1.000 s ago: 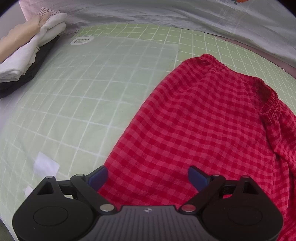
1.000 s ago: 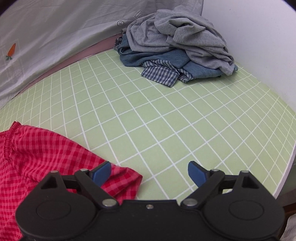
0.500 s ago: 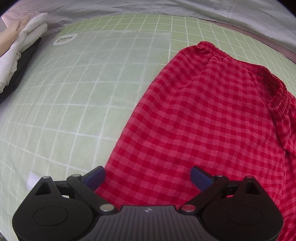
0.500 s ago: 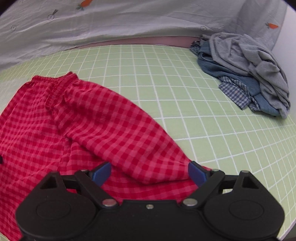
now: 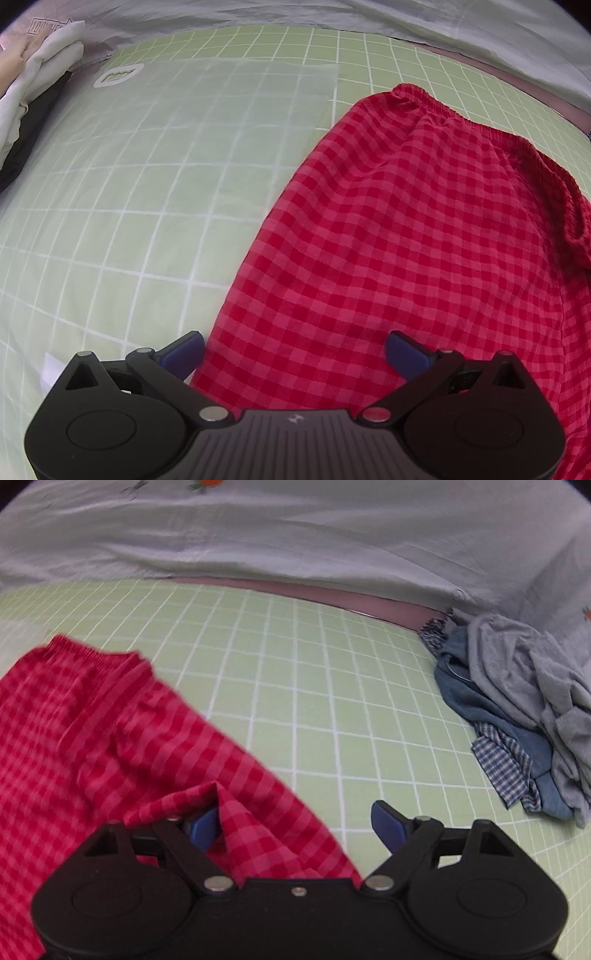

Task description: Fold clothes

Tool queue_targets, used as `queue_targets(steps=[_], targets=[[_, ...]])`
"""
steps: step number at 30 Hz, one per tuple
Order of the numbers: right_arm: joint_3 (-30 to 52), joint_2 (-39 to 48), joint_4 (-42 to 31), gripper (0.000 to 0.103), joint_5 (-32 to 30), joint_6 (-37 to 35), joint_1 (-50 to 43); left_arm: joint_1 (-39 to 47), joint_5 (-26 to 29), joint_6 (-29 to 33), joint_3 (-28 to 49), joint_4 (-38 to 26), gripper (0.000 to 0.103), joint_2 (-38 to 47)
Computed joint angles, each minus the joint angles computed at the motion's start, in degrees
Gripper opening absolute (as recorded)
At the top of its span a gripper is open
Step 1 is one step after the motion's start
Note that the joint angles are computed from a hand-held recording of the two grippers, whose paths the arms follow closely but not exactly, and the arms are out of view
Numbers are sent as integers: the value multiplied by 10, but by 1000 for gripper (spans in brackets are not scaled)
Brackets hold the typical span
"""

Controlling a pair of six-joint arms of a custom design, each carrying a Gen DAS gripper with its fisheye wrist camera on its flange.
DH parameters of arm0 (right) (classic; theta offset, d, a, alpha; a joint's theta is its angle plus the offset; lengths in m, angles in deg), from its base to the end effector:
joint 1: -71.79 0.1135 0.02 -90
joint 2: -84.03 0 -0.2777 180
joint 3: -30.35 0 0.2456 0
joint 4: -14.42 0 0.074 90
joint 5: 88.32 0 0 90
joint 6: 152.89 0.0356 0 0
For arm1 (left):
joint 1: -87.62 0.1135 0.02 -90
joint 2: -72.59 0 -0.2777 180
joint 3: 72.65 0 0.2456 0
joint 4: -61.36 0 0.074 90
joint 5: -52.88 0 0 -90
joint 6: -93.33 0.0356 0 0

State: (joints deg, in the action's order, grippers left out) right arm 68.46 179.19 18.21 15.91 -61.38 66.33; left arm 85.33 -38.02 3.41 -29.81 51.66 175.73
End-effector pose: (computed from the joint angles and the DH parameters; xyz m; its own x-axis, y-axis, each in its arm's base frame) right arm 0.2415 -0.0319 0.0970 -0.7912 0.1013 -0.6032 0.2595 0.9486 -0.1812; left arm 0.2421 -0.0091 0.0676 -0.9389 0.0389 -0.3420 0.0359 0.9992 0.0152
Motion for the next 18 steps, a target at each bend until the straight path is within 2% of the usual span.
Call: queue_targets(steps=[5,7,15,18], targets=[[110,61,-19,84,74,53,-94,-4,-3,-9,0,-2,103,-1],[127,58,-46,84,47,68,-130,-6,-4,-13,1,-3,103,-1],[-4,-30,-32,83,-58,37,-177,-13,-8,-23,16,-29,103,-1],[-78,-106,-33,72,-96,30,-212,-20,-16,-26,16,-43,103,-13]])
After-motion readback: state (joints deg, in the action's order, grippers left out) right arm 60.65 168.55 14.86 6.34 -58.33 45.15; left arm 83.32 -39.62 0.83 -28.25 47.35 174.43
